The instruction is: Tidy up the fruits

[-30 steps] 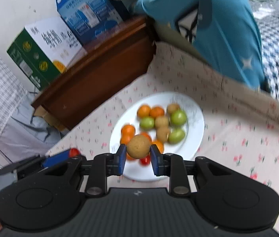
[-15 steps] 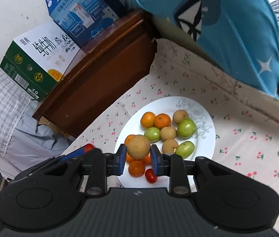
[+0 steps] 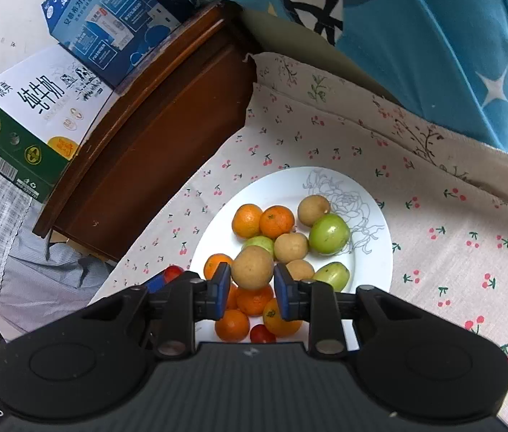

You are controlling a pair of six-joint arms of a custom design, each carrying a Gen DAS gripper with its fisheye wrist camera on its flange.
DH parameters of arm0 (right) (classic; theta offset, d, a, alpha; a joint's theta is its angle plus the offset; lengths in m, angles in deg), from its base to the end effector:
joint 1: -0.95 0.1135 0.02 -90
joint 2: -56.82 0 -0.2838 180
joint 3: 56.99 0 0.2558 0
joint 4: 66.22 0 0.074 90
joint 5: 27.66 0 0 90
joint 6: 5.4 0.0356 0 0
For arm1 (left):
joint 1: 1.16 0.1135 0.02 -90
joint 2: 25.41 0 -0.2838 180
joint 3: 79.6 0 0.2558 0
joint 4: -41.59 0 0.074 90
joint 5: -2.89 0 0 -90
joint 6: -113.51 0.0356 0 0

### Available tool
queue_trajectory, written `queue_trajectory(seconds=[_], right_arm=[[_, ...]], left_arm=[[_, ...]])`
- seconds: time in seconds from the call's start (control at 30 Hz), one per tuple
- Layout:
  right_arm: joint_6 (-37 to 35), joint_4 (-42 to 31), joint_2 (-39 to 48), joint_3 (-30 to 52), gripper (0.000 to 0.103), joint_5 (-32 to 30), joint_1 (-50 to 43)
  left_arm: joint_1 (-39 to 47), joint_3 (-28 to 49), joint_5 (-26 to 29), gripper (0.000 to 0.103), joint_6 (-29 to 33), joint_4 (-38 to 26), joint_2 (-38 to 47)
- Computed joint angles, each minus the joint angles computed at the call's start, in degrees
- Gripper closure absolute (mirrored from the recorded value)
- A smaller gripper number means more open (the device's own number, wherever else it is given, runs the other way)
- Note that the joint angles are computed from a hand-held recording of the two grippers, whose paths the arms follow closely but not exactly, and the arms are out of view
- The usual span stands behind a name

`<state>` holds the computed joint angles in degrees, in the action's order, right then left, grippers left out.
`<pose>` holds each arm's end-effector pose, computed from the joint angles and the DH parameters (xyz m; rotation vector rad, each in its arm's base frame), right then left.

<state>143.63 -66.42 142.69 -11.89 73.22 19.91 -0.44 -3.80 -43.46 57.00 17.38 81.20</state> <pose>0.2628 0.0832 0.1581 0.8887 2.1432 0.4936 0.3783 -0.0198 0.1727 0.9154 2.0976 -0.6587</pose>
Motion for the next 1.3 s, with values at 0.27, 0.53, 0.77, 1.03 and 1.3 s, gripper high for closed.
queue_trajectory(seconds=[0.27,0.53,0.77,1.03,1.3], right_arm=[[-0.44,0.45,-0.17,-0.04,0.074,1.09,-0.17],[-2.57,-5.45,-1.44,2.14,0.061,6.09,1.40],[-2.50,-11.41,-2.34,3.95,0.051,9.02,2.76],[-2.95,-19.01,-4.95,5.91,0.041,14.11,5.41],[-4.37,-26.76,-6.05,9.05,0.032,19.84,9.01]], left_arm=[[0.76,-1.68,0.17,0.034,-4.16,2.70,-3.01],[0.76,-1.76,-4.13,0.017,-7.64,0.73,-5.68],[0.72,-2.48,-8.57,0.012,-7.28,-2.22,-7.85],[1.79,-2.40,-12.82,0.011,-8.34,-5.52,-10.86],[2.00,-3.09,-16.26,0.010,-9.50,-7.60,-13.89]])
